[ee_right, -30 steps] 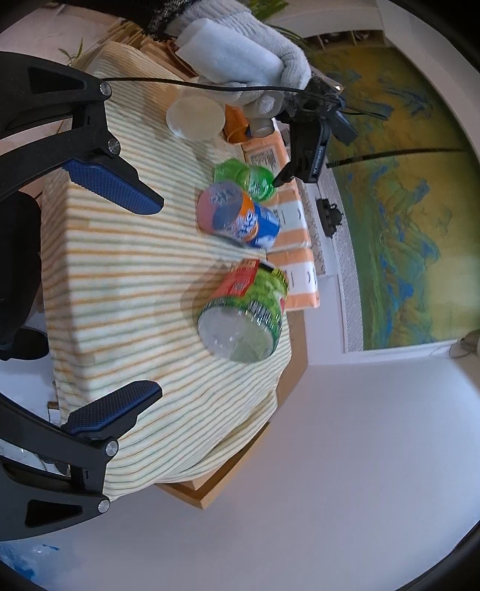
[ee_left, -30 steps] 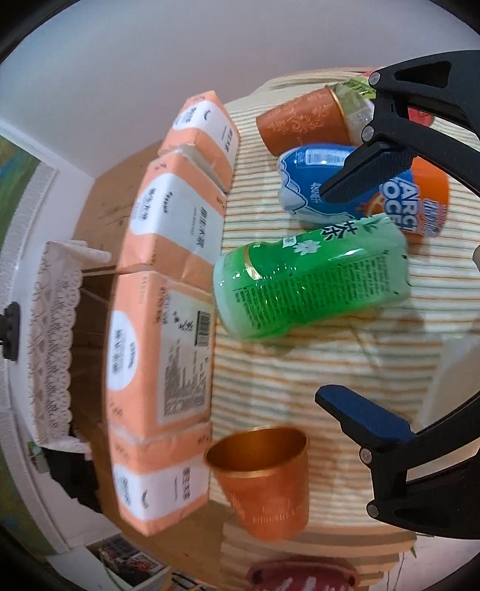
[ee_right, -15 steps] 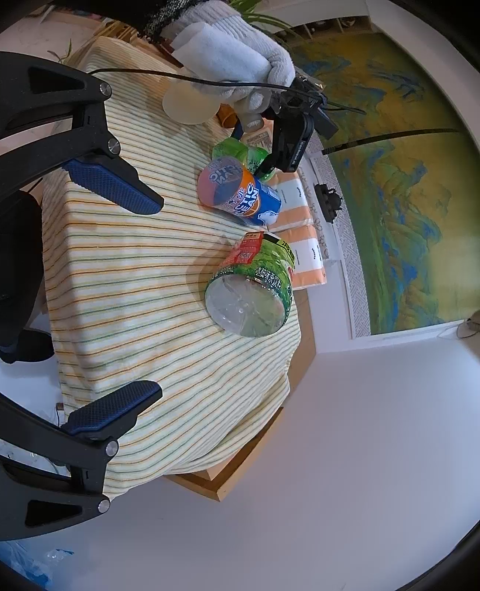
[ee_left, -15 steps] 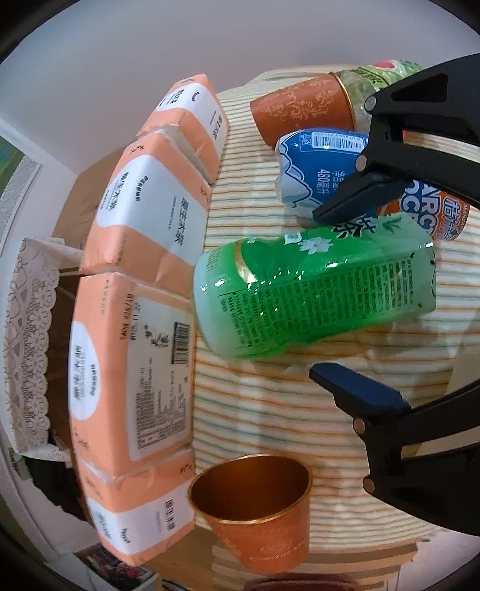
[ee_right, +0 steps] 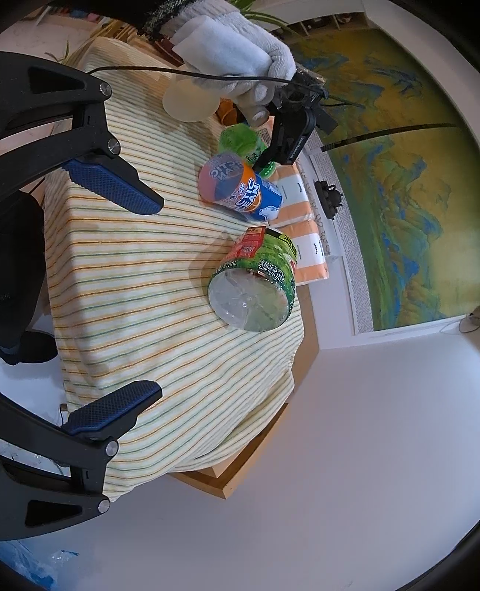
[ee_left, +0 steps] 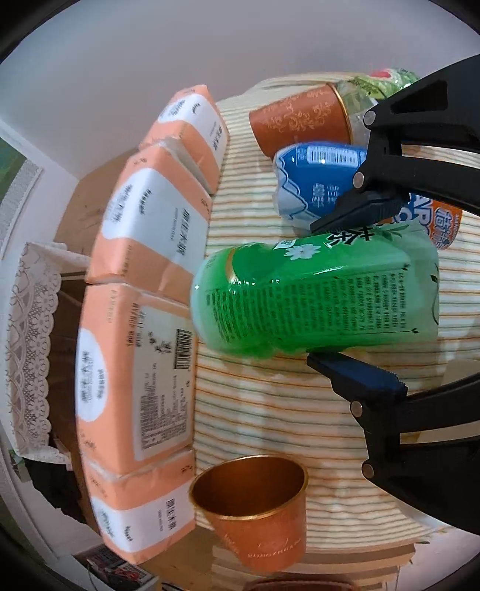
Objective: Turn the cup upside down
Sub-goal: 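Lift the green bottle off the table with the left tool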
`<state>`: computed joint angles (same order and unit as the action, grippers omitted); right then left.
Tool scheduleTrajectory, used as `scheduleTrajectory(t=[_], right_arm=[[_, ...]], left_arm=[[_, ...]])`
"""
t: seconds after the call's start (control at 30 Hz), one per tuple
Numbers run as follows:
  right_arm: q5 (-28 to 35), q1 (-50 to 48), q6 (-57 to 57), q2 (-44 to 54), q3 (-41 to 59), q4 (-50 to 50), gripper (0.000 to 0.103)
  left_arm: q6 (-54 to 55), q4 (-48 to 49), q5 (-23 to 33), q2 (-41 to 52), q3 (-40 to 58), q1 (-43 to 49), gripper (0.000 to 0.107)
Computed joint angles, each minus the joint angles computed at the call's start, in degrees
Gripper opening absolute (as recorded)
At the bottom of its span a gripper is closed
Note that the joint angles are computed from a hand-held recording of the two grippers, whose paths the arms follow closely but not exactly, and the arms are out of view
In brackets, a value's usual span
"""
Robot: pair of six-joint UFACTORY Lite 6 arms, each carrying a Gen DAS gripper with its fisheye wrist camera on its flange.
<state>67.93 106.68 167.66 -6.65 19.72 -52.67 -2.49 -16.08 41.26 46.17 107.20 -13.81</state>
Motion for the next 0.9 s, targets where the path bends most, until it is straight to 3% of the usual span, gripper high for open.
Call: scheduleTrajectory(t=[0.5,0.9], right_arm=[[3.50,2.73,-0.56,1.31,2.95,2.17,0.089],[6.62,7.05,1.06,2.39,4.80,4.57,0.089]], left_arm=[[10.22,-6.67,-3.01,-20.96,-19.50,2.34,0.065],[18.36,-13.08,-7.44,-50.62,-50.30,0.13,0.065]])
